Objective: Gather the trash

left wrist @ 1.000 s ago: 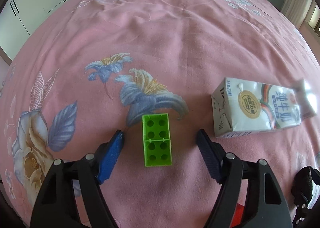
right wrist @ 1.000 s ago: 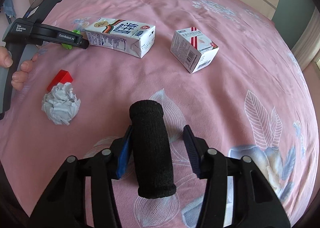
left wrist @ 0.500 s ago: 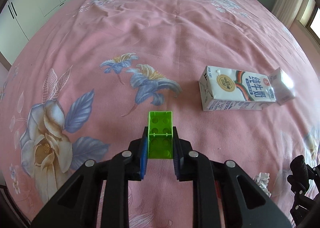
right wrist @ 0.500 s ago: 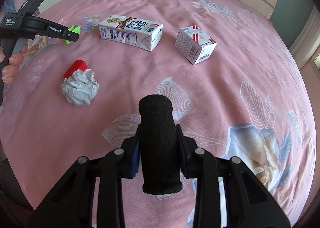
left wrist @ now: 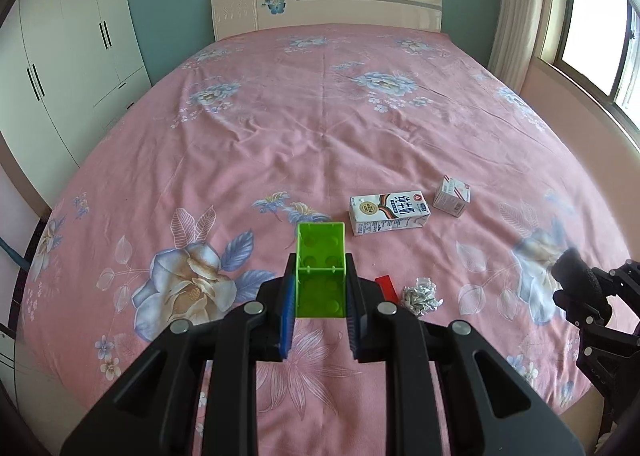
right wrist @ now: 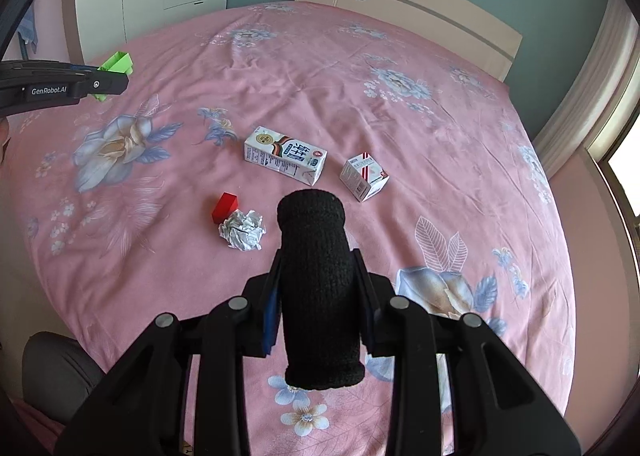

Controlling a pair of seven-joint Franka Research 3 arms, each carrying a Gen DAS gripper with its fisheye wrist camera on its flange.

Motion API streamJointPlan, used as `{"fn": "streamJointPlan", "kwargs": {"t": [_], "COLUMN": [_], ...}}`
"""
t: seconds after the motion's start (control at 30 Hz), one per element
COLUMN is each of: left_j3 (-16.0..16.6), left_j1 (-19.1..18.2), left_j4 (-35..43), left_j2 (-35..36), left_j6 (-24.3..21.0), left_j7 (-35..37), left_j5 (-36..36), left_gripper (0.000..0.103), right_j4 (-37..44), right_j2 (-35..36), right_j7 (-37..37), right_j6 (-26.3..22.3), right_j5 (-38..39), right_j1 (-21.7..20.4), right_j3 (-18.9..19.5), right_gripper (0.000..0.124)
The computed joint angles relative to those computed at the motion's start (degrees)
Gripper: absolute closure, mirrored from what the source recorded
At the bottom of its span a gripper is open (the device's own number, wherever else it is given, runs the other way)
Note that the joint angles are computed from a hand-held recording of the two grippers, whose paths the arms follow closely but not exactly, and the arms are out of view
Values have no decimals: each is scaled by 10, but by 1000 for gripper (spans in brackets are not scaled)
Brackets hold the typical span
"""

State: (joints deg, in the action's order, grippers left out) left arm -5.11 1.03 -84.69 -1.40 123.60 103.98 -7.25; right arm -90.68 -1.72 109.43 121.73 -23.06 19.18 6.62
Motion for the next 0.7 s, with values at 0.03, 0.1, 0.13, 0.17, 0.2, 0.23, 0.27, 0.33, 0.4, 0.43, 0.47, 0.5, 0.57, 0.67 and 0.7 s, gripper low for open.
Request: {"fn": "streamJointPlan", "kwargs": {"t": [0.03, 0.1, 0.13, 0.17, 0.2, 0.23, 0.27, 0.33, 0.4, 0.43, 0.47, 0.5, 0.57, 0.67, 0.7], "left_j3": [2, 8, 13, 18, 25, 29, 33, 42, 52, 57, 62, 66, 74, 85, 88], "left_j1": [2, 3, 2, 1, 0, -1, -2, -5, -10, -12, -15, -18, -24, -35, -40], "left_j4": [-9, -22, -25, -26, -28, -30, -34, -39, -37, -37, -37, -39, -43, -52, -53], "left_j2": [-18, -50, -63, -75, -87, -99, -111, -135, -152, -161, -171, -182, -202, -233, -242], "left_j6": [5, 11, 12, 10, 8, 9, 12, 13, 8, 6, 4, 3, 3, 1, -3], "left_j7": [8, 21, 27, 34, 42, 47, 50, 57, 64, 67, 71, 75, 83, 92, 94], "left_j5": [-6, -11, -15, -23, -30, -32, -33, -35, -40, -41, -44, -47, -49, -50, -50], "left_gripper": [79, 80, 80, 79, 79, 79, 79, 79, 79, 79, 79, 79, 79, 79, 79], "right_j4": [7, 29, 40, 54, 67, 80, 93, 119, 144, 158, 170, 181, 202, 223, 229], "right_j2": [-6, -11, -13, -14, -14, -14, -15, -15, -13, -12, -11, -11, -10, -15, -18], "right_j7": [6, 17, 23, 29, 33, 38, 42, 49, 56, 59, 62, 63, 67, 76, 79], "right_j6": [-7, -24, -33, -42, -50, -59, -68, -84, -98, -107, -115, -123, -141, -166, -172], "right_j5": [-7, -22, -31, -40, -48, -59, -70, -91, -108, -117, -127, -136, -159, -190, -195], "right_j1": [4, 10, 13, 18, 22, 27, 33, 44, 57, 63, 69, 76, 91, 112, 117], "right_j3": [4, 13, 17, 23, 27, 33, 38, 47, 56, 60, 64, 68, 77, 91, 95], "right_gripper": [91, 91, 91, 91, 91, 91, 91, 91, 91, 91, 91, 91, 91, 91, 91]}}
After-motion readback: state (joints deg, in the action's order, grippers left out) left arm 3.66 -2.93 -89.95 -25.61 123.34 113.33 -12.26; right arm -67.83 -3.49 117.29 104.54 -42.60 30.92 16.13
